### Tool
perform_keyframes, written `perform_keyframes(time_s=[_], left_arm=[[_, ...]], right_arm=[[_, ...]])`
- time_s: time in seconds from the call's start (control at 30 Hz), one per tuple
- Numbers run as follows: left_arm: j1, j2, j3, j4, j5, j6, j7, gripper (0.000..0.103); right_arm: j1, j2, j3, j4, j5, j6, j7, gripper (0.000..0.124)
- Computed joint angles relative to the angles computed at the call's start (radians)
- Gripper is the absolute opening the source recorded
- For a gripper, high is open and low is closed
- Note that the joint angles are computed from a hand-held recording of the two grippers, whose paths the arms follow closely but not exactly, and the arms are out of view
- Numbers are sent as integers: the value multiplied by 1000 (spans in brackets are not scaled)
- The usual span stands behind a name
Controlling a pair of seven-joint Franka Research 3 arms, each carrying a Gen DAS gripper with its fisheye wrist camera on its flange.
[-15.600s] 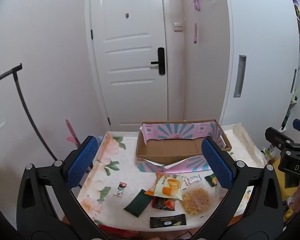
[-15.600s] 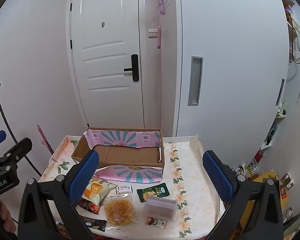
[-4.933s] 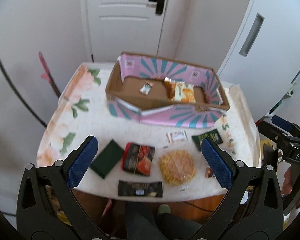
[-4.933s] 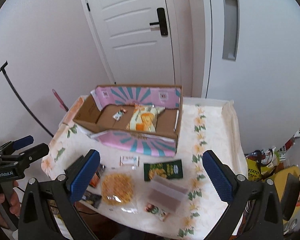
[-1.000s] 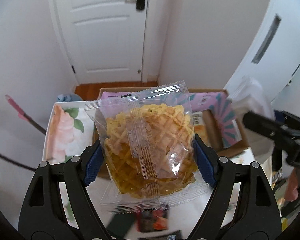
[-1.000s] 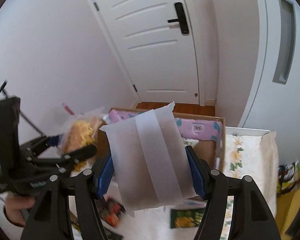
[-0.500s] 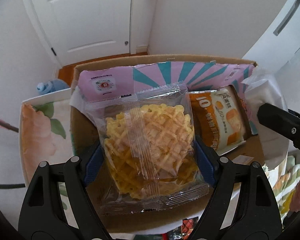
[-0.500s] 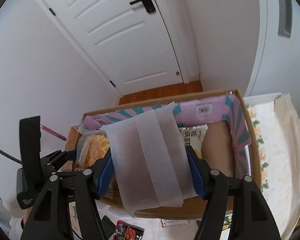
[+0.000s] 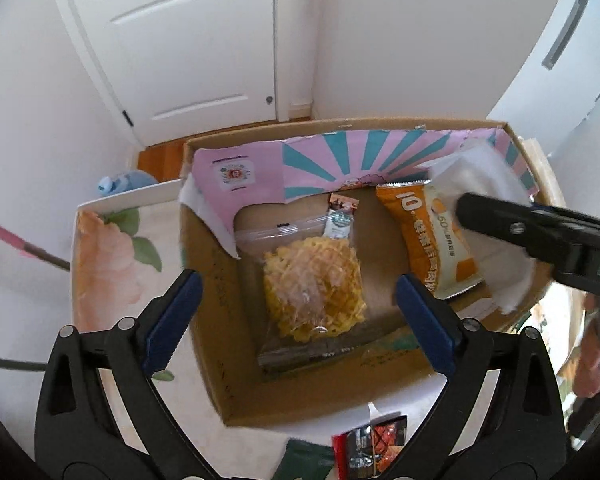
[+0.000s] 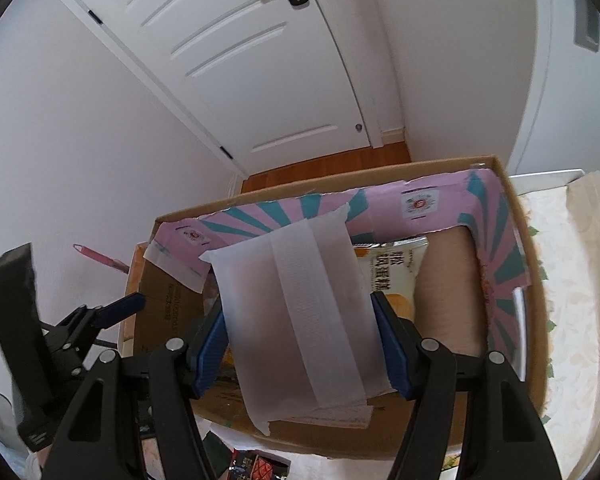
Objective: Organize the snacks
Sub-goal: 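Carry both items into the box and open both tools to release them, then move the left tool down onto the dark green bar and grasp it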
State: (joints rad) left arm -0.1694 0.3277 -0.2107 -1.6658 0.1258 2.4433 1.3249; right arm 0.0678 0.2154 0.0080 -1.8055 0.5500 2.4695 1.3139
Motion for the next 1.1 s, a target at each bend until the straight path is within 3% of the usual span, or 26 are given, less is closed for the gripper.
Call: perform_keyframes(time_s=[0.3,0.43,0.73,1.1], left_arm=[[8,-63,5,-56,1,25,-16,97],[12,-97,7,-95,-1,46,-25,97],[23,-168,5,-173,-35,97,-17,97],[31,-290,14,-300,-115,174,50,97]], right_arm=[[4,85,14,111,-5,-90,45,65],[-2,61,25,75,50,-18,3,69],[4,-24,16,-16,75,4,-13,69],[45,-177,2,-169,49,105,0,69]])
